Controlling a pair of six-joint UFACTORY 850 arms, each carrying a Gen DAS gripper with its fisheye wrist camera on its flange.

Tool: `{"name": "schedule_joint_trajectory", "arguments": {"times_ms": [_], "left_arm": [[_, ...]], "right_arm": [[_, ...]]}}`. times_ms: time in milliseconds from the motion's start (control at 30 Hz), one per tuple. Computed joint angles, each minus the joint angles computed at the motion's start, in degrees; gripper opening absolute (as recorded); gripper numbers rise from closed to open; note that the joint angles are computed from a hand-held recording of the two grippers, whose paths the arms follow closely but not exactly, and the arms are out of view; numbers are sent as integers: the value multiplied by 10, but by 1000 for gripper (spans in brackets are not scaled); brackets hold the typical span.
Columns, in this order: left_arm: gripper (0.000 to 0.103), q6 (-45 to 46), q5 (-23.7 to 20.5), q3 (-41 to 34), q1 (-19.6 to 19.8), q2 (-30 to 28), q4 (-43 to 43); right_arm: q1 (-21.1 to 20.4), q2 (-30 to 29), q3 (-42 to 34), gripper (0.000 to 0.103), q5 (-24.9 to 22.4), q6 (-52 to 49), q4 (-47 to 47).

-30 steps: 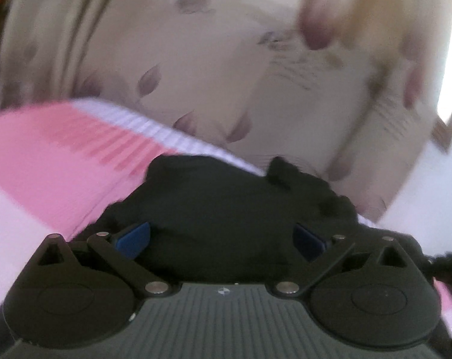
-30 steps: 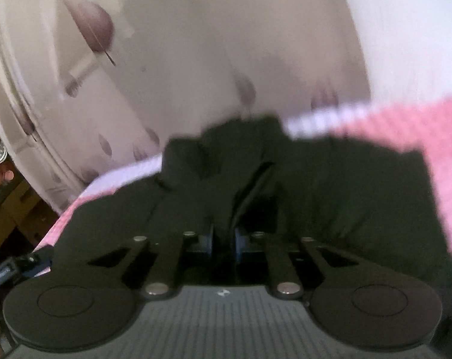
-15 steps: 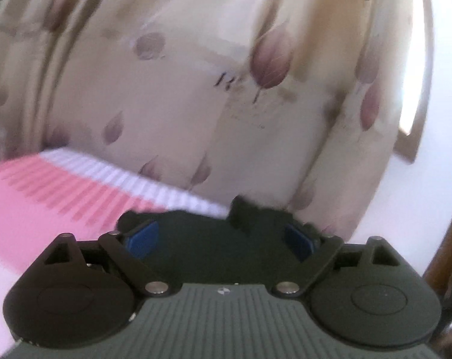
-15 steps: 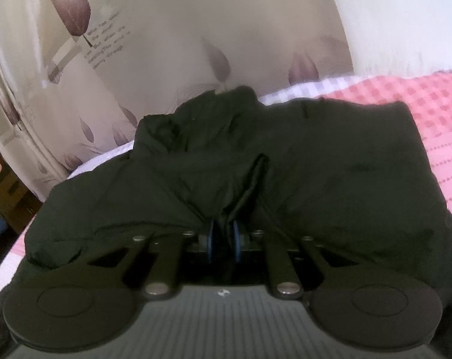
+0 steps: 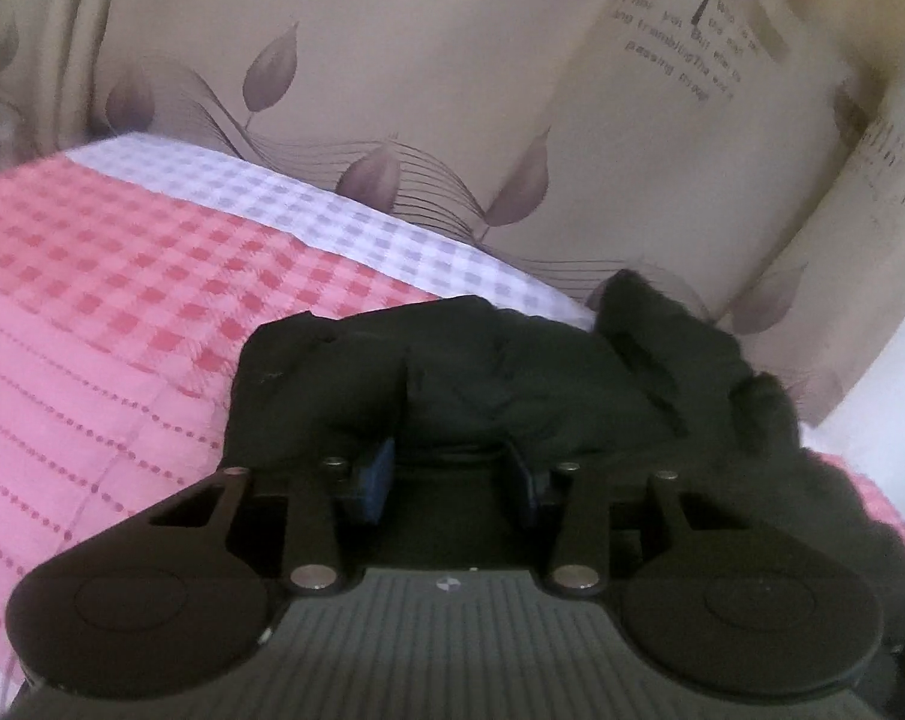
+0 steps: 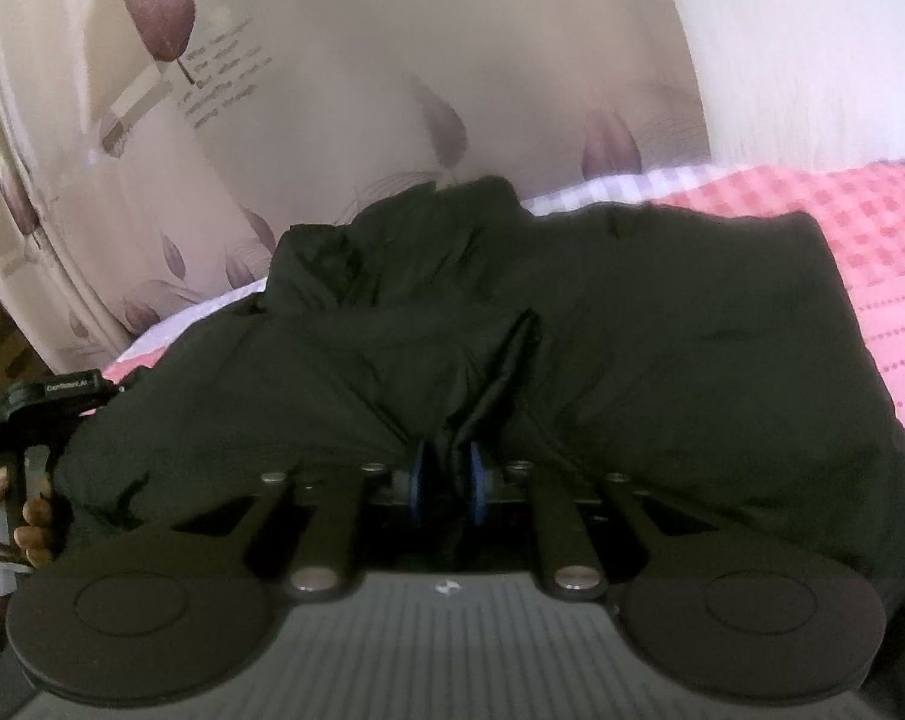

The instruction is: Fold large clothes

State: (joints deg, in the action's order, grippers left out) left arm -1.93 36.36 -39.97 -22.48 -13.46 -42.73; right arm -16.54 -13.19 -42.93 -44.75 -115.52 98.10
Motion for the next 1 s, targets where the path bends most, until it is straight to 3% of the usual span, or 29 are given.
{"name": "schedule_joint_trajectory", "arguments": {"times_ms": [233,400,467,533,600,633,700,733,767,867,1000], "left_arm": [[45,-16,-7,-3,10,-1,1],[45,126,-2,-30,-14,-16,-114],[52,231,11,-47,-31,-25,-191],[67,334,26,-54,-48,-22,-262],[79,350,55,-27,-74,13,-280],[90,322,63,0,-85,42,-257],[103,269,85,65,-115,109,-210],[103,276,101,91,-136,139,-221],[103,293,120,114,-160,167,-246],[103,323,150,183,-228,246,-305],[103,339,215,237,-337,299,-431]], "right_arm": [[5,2,1,20,11,-6,-1],[11,7,5,19,25,-16,7],[13,8,4,20,29,-14,6],[9,3,-3,20,20,10,-12],[-7,-2,-23,20,4,102,-83],[-19,10,-21,29,2,134,-99],[-74,66,19,57,-47,126,-77],[-109,88,40,82,-87,104,-72],[-141,105,54,92,-119,95,-83],[-261,161,96,91,-200,72,-150],[-405,200,133,91,-240,49,-219]]}}
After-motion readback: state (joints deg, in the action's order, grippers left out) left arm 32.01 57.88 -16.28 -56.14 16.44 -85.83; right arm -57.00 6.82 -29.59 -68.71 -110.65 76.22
